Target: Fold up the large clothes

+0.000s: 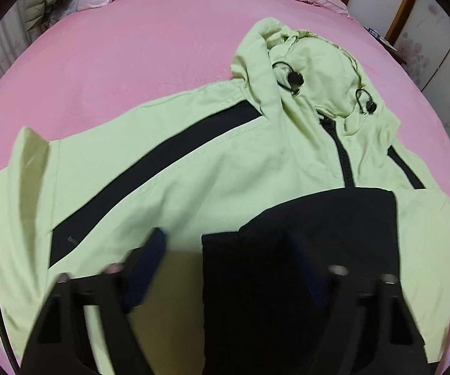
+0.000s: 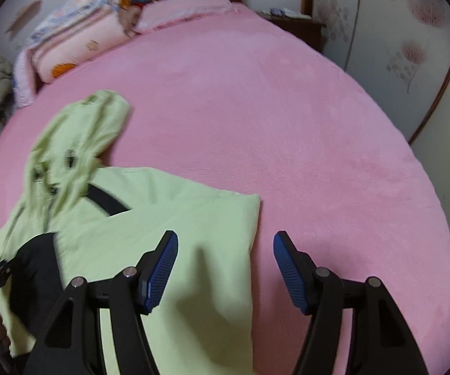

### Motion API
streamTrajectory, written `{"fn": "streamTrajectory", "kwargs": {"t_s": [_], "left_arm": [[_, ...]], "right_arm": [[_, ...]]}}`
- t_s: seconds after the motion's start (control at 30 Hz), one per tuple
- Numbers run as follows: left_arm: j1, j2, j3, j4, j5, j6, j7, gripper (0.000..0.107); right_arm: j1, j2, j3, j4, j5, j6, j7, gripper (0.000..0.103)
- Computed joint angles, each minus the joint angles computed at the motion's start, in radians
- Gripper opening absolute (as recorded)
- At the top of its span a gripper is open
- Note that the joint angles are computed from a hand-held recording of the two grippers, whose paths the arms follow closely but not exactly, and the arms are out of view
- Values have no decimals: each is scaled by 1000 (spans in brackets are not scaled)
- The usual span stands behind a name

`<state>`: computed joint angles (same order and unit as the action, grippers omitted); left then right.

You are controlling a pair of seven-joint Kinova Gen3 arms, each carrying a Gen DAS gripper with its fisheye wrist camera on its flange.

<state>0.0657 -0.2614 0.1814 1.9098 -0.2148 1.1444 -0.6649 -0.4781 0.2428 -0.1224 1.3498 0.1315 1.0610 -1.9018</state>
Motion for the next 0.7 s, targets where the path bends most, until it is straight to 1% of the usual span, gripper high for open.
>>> {"fn": "streamTrajectory", "kwargs": {"t_s": [0.03,0.07,0.1,0.13,0.17,0.2,0.23,0.3,0.33,0.37,0.43,0.47,0.53,0.63,0.67,0.7], "left_arm": [[3,0,-6,7,6,-16,-13,53],[9,-1,-9,11,6,-32,-19,43],[2,4,6,9,-7,-31,-10,40],[0,6,13,6,-18,-31,-2,37],[1,4,15,7,-23,-38,3,31],[1,0,12,9,-23,-48,6,29],[-1,-6,17,9,-29,-57,16,29],[-7,-11,38,16,-58,-67,46,29],[-9,2,55,20,-74,-59,65,28],[-5,13,63,28,-79,-56,80,28],[8,24,98,39,-127,-48,128,28],[18,29,106,37,-144,-37,141,29],[42,37,112,17,-164,-1,152,30],[75,36,84,-17,-134,43,131,46],[69,31,95,-33,-129,68,131,57],[81,22,99,-47,-139,94,147,65]], "right_arm": [[-10,27,7,-13,18,14,-20,64],[-11,53,10,-28,20,32,-24,64],[-8,73,14,-36,7,43,-14,59],[10,82,1,-30,-9,38,1,39],[10,91,-1,-32,-8,42,4,25],[-8,92,16,-22,9,40,0,6],[-26,83,25,-3,42,22,-18,4],[-47,62,36,30,94,-18,-54,2],[-56,55,42,45,120,-33,-77,2],[-56,58,46,50,133,-35,-97,1],[-50,80,47,50,149,-11,-116,0],[-66,85,59,56,175,-3,-132,0],[-57,68,50,84,184,-23,-129,0],[-26,38,34,82,135,-17,-109,1],[-16,19,31,88,119,-24,-108,1],[-7,-3,28,96,107,-29,-106,1]]}}
